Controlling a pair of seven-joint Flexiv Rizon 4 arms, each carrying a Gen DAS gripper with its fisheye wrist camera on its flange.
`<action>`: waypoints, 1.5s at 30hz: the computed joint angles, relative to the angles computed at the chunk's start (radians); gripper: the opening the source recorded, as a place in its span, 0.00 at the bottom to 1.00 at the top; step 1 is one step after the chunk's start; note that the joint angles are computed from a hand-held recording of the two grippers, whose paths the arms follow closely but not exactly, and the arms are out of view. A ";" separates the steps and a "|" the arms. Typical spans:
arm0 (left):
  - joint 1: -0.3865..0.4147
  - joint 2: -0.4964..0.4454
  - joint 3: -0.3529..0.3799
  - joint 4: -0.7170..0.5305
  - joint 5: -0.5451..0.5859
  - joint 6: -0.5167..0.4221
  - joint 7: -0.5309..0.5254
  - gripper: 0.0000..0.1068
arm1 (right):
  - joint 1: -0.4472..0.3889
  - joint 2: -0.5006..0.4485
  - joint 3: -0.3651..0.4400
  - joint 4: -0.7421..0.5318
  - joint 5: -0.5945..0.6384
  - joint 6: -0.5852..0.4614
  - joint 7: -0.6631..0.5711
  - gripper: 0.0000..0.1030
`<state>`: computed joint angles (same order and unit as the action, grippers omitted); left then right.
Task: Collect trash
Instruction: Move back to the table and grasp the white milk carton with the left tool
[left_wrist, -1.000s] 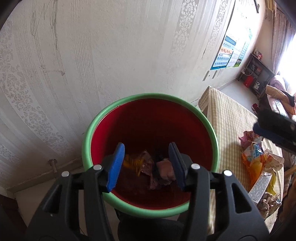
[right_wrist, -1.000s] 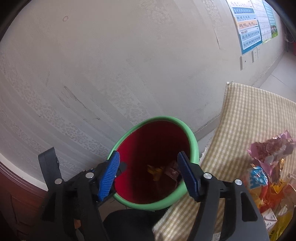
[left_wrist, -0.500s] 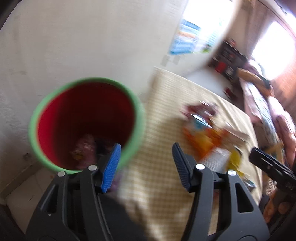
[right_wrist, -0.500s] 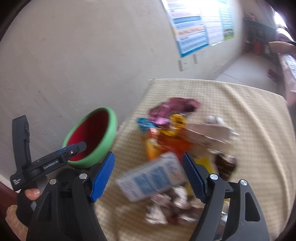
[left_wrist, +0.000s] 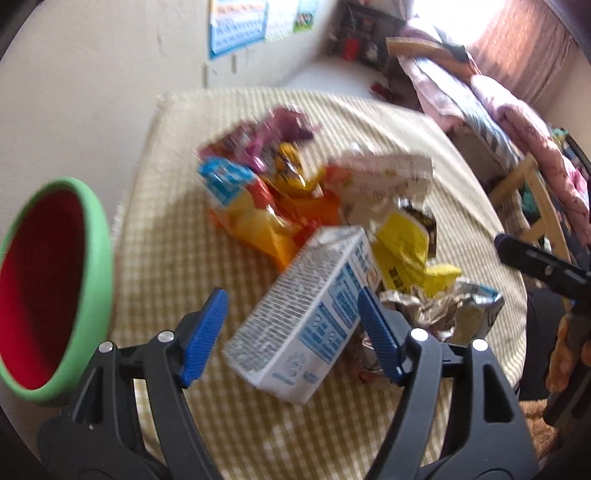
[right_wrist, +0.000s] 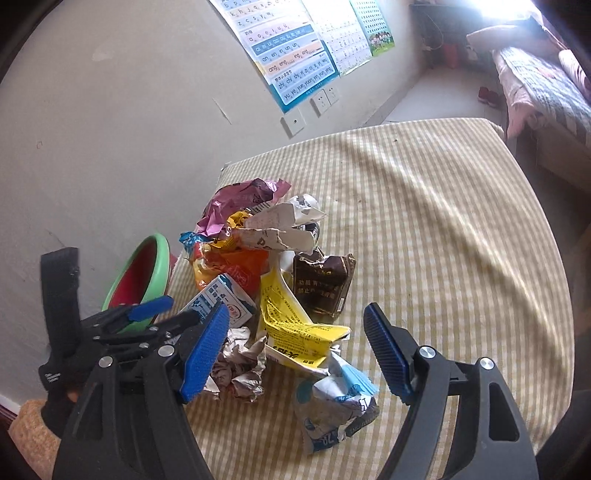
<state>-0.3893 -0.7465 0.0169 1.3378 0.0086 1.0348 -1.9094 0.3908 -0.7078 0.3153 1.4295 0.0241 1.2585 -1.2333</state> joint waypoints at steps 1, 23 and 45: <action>0.008 -0.008 -0.015 -0.009 -0.009 -0.019 0.020 0.65 | -0.006 0.000 0.006 0.002 0.007 0.004 -0.003 0.71; -0.192 0.049 0.200 -0.031 0.338 -0.060 -0.434 0.59 | 0.019 0.008 -0.045 0.045 -0.047 0.000 0.057 0.71; -0.085 -0.001 0.037 -0.058 0.254 -0.074 -0.222 0.40 | 0.018 -0.017 -0.032 -0.005 -0.067 -0.047 0.046 0.71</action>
